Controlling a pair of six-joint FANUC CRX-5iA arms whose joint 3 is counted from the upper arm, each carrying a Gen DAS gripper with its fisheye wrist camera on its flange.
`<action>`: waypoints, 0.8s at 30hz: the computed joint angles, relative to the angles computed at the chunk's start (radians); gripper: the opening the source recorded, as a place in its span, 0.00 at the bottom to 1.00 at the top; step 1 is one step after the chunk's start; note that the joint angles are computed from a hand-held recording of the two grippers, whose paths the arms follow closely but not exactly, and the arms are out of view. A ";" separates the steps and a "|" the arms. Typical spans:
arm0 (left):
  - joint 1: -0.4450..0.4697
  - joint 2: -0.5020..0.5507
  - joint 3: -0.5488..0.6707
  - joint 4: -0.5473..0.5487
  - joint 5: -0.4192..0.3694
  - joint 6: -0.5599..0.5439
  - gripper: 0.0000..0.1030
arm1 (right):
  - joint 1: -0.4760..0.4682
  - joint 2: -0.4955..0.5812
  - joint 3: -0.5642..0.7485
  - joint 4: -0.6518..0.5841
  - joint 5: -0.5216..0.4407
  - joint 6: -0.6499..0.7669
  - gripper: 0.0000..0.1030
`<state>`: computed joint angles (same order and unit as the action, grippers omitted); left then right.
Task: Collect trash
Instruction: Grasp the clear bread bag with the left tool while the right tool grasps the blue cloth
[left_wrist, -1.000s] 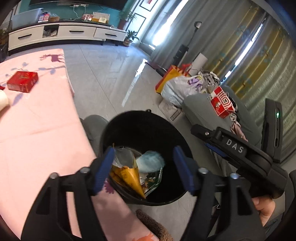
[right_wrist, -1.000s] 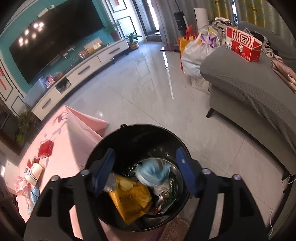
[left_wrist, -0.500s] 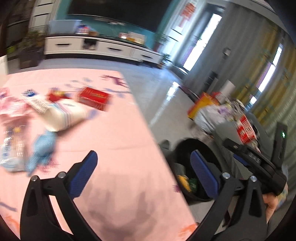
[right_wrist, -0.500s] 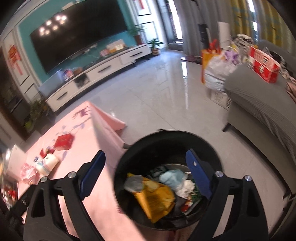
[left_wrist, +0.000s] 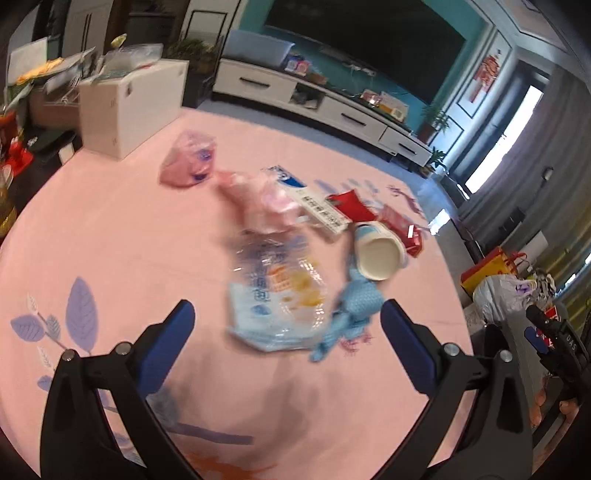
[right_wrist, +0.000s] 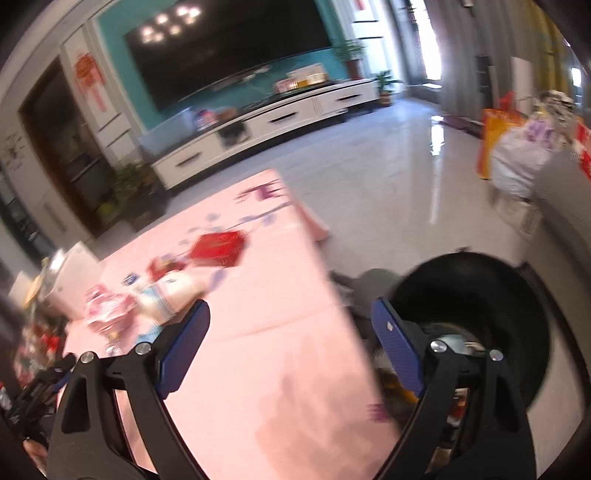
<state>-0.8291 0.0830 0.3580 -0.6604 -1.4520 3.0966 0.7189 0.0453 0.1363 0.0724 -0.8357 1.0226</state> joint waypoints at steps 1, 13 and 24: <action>0.011 -0.024 -0.037 0.007 0.014 0.014 0.97 | 0.008 0.007 0.008 -0.012 0.000 0.008 0.85; 0.118 -0.130 -0.235 0.061 0.235 0.006 0.85 | 0.073 0.191 0.253 -0.334 -0.136 0.230 0.85; 0.215 -0.139 -0.323 0.223 0.400 -0.063 0.72 | 0.162 0.374 0.430 -0.276 -0.259 0.184 0.64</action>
<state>-0.6145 -0.0560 0.0349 -0.4373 -1.0520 3.0335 0.8808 0.4193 0.5665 -0.2031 -1.0949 1.2068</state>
